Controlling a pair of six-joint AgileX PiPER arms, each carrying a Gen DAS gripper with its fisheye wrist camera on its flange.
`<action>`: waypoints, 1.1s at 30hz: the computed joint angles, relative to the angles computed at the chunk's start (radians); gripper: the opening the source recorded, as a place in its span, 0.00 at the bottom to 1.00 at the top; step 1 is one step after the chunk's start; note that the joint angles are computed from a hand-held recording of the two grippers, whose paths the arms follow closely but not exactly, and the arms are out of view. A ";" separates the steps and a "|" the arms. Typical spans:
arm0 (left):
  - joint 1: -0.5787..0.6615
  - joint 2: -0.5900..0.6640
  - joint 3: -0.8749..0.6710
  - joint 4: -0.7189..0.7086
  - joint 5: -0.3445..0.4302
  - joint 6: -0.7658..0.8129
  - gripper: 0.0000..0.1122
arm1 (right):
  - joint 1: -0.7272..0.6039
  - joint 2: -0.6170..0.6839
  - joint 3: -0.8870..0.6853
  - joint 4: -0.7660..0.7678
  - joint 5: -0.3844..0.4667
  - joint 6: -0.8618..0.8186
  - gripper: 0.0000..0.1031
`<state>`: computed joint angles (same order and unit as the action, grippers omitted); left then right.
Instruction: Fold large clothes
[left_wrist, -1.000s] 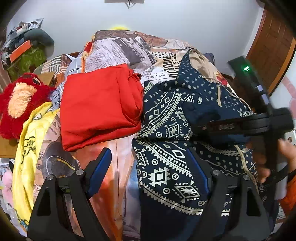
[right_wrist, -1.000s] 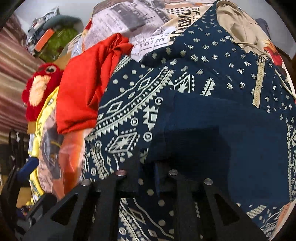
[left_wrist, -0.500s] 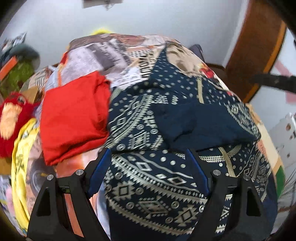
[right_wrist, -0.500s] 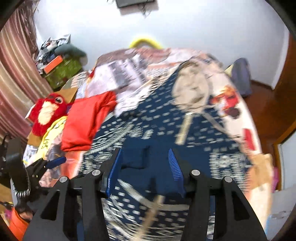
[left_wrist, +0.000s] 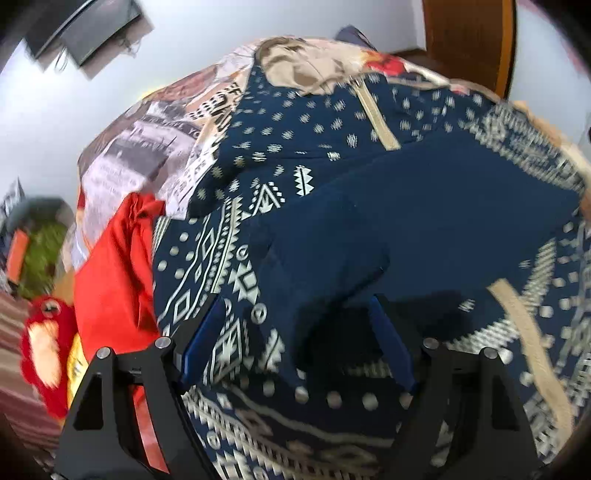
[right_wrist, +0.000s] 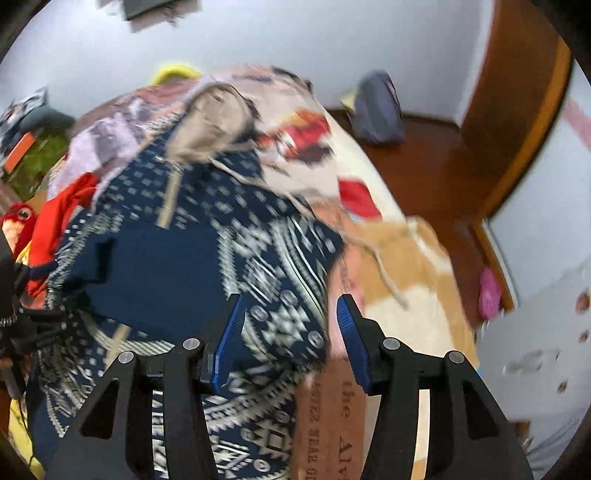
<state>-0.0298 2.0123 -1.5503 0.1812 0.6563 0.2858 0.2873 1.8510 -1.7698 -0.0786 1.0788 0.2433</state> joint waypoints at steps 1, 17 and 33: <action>-0.002 0.018 -0.017 -0.003 0.008 0.004 0.71 | -0.015 0.000 0.024 0.021 -0.010 0.004 0.47; 0.373 0.247 -0.407 -0.833 0.470 0.186 0.43 | -0.108 -0.046 0.212 0.176 -0.092 -0.016 0.47; 0.370 0.075 -0.441 -0.896 0.459 0.304 0.10 | -0.032 -0.057 0.140 0.098 -0.058 0.071 0.47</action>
<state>0.3397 2.0873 -1.9912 -0.7150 1.1150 0.5894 0.2556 1.7940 -1.6297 0.0198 1.0207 0.3141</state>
